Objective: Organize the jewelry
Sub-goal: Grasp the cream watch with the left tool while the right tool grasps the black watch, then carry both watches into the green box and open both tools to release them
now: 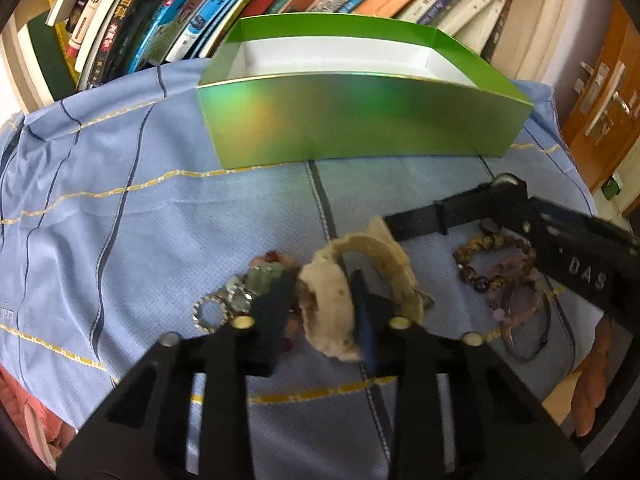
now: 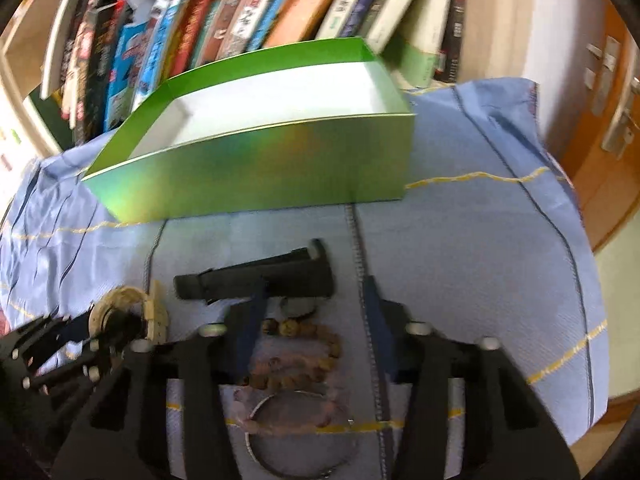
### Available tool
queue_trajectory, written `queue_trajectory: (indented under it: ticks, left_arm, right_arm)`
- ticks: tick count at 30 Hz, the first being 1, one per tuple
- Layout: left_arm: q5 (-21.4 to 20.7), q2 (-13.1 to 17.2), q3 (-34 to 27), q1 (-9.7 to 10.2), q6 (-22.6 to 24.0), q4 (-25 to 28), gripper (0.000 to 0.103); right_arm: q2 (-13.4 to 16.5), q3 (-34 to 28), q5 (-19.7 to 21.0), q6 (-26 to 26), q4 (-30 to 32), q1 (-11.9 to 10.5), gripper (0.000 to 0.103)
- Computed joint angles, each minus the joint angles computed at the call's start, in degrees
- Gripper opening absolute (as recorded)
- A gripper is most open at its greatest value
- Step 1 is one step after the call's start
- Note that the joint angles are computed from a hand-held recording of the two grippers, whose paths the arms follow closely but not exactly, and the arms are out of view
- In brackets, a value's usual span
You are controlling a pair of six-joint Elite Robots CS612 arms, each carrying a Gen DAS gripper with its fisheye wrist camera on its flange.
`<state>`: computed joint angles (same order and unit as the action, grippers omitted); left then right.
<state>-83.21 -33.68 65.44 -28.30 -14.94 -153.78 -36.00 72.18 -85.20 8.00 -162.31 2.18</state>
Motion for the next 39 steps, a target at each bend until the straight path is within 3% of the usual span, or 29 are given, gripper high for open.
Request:
queue_trajectory:
  ticks: [3,4,8,9,12,15,19,20,21,22,24,29,32,39]
  left_arm:
    - [0.92,-0.17,0.15,0.07,0.07,-0.60,0.019]
    - [1.13,-0.27,0.30,0.07,0.20,-0.90,0.019]
    - [1.42,-0.50,0.58,-0.07,0.49,-1.18,0.020]
    - [1.51,-0.44,0.48,-0.14,0.53,-0.92,0.025]
    - [1.44,-0.21,0.26,-0.26,0.30,-0.10,0.032]
    - [1.87,-0.11,0.33,-0.44,0.64,-0.12,0.035]
    - [2.28,0.14,-0.07,-0.62,0.89,-0.17,0.039]
    - [2.18,0.21,-0.16,-0.61,0.80,-0.29,0.038]
    - [2.06,0.23,-0.15,-0.56,0.77,-0.48,0.025]
    - [1.94,0.26,-0.22,-0.49,0.72,-0.53,0.022]
    - [1.93,0.18,-0.13,-0.29,0.40,-0.83,0.018]
    - [4.12,-0.90,1.78,-0.44,-0.05,-4.49,0.018]
    - [4.88,-1.24,2.24,-0.67,0.37,-5.26,0.018]
    - [3.66,-2.92,3.86,0.03,-0.23,-11.43,0.018]
  right_arm:
    - [-0.28,0.65,-0.09,-0.22,-1.30,0.02,0.016]
    - [-0.49,0.89,-0.61,-0.14,-1.36,-0.01,0.007]
    - [-1.04,1.82,-1.83,0.22,-1.95,-0.27,0.007]
    - [-1.04,1.84,-1.55,0.99,-2.04,-0.48,0.008]
    - [-0.72,1.22,0.05,2.72,-1.53,-1.05,0.018]
    - [0.00,-0.08,-1.12,2.56,-0.48,-0.72,0.037]
    - [1.45,-2.42,-2.67,1.83,0.77,-0.14,0.039]
    - [1.66,-2.72,-2.80,1.62,0.89,-0.07,0.034]
    - [1.88,-3.08,-3.36,1.47,1.05,0.08,0.026]
    - [1.92,-3.17,-4.44,1.50,1.17,0.27,0.011]
    - [1.58,-2.57,-3.35,1.42,0.50,0.09,0.010]
    - [-0.31,0.55,-7.55,0.25,-5.66,0.68,0.008]
    - [-0.66,1.04,-8.76,-0.35,-6.29,0.92,0.008]
    - [-2.24,3.15,-6.69,-0.21,-9.89,0.48,0.008]
